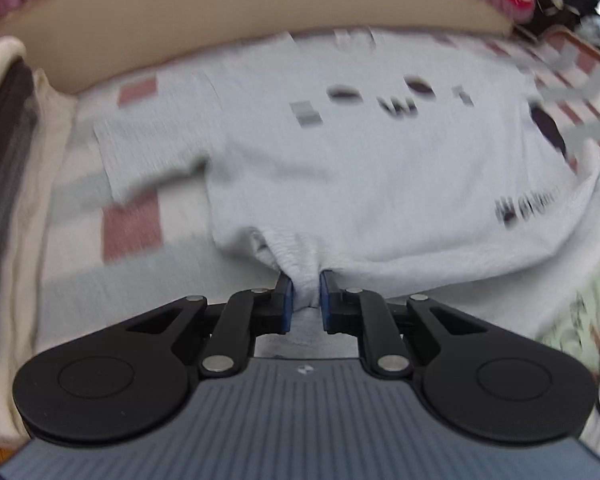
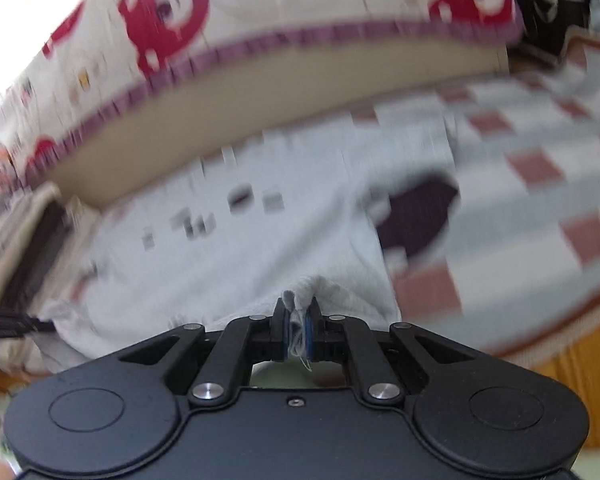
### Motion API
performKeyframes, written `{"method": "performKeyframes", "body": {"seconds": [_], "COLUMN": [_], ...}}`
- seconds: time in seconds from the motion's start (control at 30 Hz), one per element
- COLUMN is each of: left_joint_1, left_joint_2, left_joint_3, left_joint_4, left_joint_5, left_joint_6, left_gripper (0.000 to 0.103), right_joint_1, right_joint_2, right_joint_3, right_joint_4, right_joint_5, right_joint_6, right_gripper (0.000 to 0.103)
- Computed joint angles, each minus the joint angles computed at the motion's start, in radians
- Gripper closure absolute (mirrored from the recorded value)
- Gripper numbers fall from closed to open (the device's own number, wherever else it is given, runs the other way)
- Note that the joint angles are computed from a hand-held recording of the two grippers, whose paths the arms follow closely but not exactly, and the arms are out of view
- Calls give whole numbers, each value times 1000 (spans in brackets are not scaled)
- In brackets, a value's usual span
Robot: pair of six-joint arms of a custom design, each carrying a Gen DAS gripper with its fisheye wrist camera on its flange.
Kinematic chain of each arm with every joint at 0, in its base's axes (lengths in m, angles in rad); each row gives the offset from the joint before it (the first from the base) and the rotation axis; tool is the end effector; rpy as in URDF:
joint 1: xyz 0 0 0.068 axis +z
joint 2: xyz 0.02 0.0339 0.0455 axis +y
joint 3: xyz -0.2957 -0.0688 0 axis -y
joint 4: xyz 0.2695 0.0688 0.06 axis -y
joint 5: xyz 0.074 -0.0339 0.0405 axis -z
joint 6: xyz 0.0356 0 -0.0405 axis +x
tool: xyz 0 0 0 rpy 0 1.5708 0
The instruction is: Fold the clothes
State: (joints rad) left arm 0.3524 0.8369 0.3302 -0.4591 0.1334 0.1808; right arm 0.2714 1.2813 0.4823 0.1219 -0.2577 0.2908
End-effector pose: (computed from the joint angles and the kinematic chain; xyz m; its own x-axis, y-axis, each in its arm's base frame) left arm 0.1413 0.0469 0.1649 -0.8081 -0.1073 -0.5792 -0.1279 0.9918 -0.0053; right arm 0.2394 0.0760 0.1777 -0.7075 0.0909 -0.7009 -0.2586 0.8896 0.3764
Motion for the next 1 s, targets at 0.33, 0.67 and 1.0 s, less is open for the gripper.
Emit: {"method": "performKeyframes", "body": {"seconds": [0.33, 0.67, 1.0], "left_joint_1": [38, 338, 36], "left_joint_2": [556, 541, 505], "left_joint_3": [153, 140, 6], "left_joint_4": [293, 67, 427], "left_joint_5": [11, 416, 124], "left_joint_6": [-107, 59, 99], "left_gripper": [72, 58, 37], "right_joint_1": [39, 44, 100], "right_joint_2": [446, 412, 437], "right_joint_3": [419, 283, 347], "right_joint_4": [-110, -84, -153], "right_joint_5": [280, 305, 439], "right_joint_6": [25, 228, 163], "right_gripper": [94, 92, 86]}}
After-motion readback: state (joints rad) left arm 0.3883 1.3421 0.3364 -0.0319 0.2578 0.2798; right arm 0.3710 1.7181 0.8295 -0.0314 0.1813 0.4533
